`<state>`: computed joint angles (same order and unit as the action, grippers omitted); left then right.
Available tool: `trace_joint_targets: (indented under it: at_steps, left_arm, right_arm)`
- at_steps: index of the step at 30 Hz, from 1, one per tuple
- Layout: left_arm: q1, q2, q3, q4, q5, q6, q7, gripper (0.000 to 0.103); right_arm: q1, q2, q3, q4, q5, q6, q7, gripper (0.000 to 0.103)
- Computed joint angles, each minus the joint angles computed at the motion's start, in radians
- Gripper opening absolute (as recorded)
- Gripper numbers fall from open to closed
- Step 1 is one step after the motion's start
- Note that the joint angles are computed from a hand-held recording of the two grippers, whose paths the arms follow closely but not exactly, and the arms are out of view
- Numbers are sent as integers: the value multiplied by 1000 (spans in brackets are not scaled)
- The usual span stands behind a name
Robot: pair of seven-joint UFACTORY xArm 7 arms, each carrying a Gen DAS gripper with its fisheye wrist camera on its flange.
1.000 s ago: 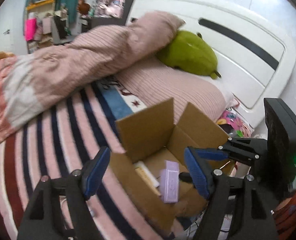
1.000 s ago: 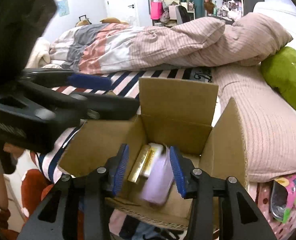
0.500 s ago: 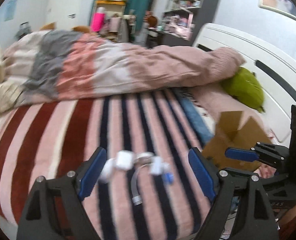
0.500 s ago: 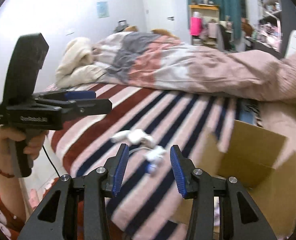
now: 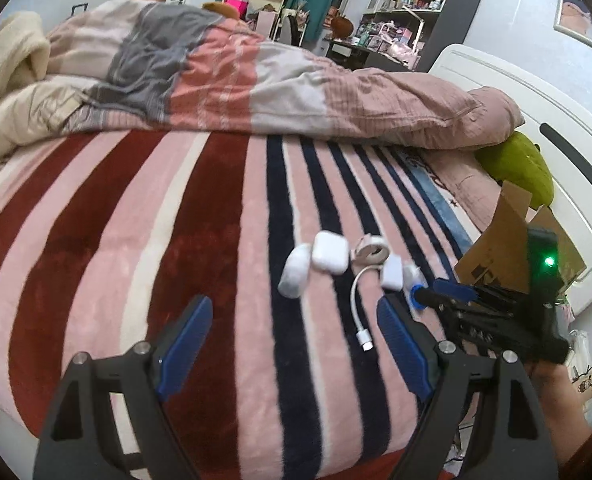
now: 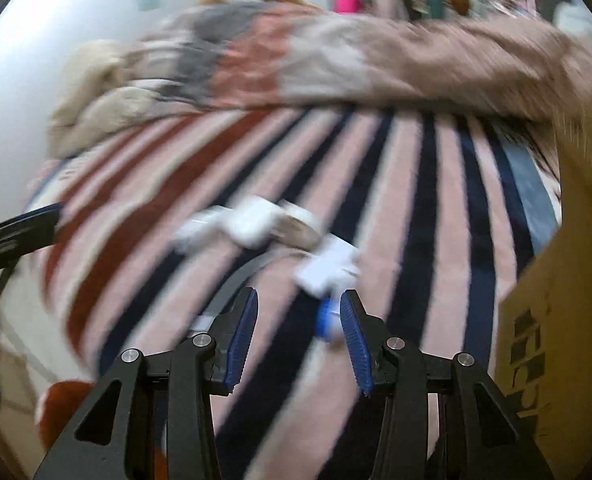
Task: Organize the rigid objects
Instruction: 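Grasp the blue-capped white bottle by its cap with the right gripper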
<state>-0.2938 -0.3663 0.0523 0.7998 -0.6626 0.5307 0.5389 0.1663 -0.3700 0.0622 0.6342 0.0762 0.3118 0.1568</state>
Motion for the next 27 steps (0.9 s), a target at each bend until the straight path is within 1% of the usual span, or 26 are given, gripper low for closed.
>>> trace_joint_targets:
  at_steps: [2, 4, 5, 6, 7, 8, 11, 12, 13, 14, 16, 17, 18, 19, 20, 21, 22, 23, 24, 26, 27]
  left_arm:
    - [5, 6, -3, -6, 7, -2, -5, 82]
    - [7, 11, -6, -7, 11, -2, -11, 82]
    - [8, 10, -9, -8, 15, -2, -17, 82]
    - [7, 7, -10, -9, 14, -2, -18, 82]
    - [5, 3, -10, -7, 10, -1, -20, 82]
    - [2, 2, -7, -5, 6, 0, -20, 82]
    - [-1, -21, -11, -6, 9, -2, -24, 82]
    - [-1, -34, -16, -10, 18, -7, -31, 82]
    - [-4, -42, -15, -12, 21, -6, -35, 82]
    - [-9, -51, -13, -14, 21, -3, -38, 82]
    - [-14, -64, -9, -17, 27, 2, -44, 82]
    - [-14, -69, -11, -18, 37, 3, -50, 82]
    - [-9, -74, -17, -20, 53, 1, -62, 82]
    - [-6, -75, -19, -21, 67, 0, -71, 82]
    - [-5, -75, -21, -19, 79, -1, -80, 82]
    - [-4, -73, -22, -18, 90, -4, -88, 82]
    - [-3, -70, -20, -16, 97, -4, -95, 82]
    - [-6, -67, -16, -12, 100, -1, -98, 82]
    - [-9, -63, -12, -8, 99, 1, -98, 82]
    - [-17, -58, -7, -5, 94, -2, -95, 82]
    - [-20, -54, -6, -2, 92, -2, -93, 82]
  right_arm:
    - [-37, 26, 20, 1, -34, -17, 40, 38]
    - [-64, 42, 40, 2, -78, -30, 68, 33]
    - [-50, 55, 26, 9, -68, -27, 56, 18]
    - [-23, 58, 2, 12, -35, -20, 33, 13]
    - [6, 53, -23, 7, 8, -20, 6, 13]
    - [10, 44, -19, 3, 12, -25, 0, 13]
    - [-55, -21, 65, -34, -106, -31, 51, 11]
    - [-38, -38, 57, -44, -107, -25, 36, 11]
    - [4, -51, 23, -52, -79, -16, -5, 11]
    - [76, -61, -37, -57, -11, -4, -71, 11]
    - [220, -78, -170, -66, 181, 18, -206, 11]
    - [255, -76, -205, -65, 247, 28, -241, 11]
    - [249, -70, -200, -63, 271, 34, -250, 11]
    - [209, -60, -165, -63, 254, 40, -232, 11]
    - [168, -57, -127, -67, 218, 40, -205, 15]
    - [86, -52, -48, -71, 140, 42, -153, 25]
    - [21, -54, 17, -78, 54, 39, -103, 32]
    - [-2, -56, 41, -83, 11, 31, -79, 44]
    - [-9, -62, 51, -93, -15, 19, -73, 49]
    - [30, -65, 16, -101, 0, 16, -101, 49]
    - [31, -63, 14, -105, -3, 11, -102, 49]
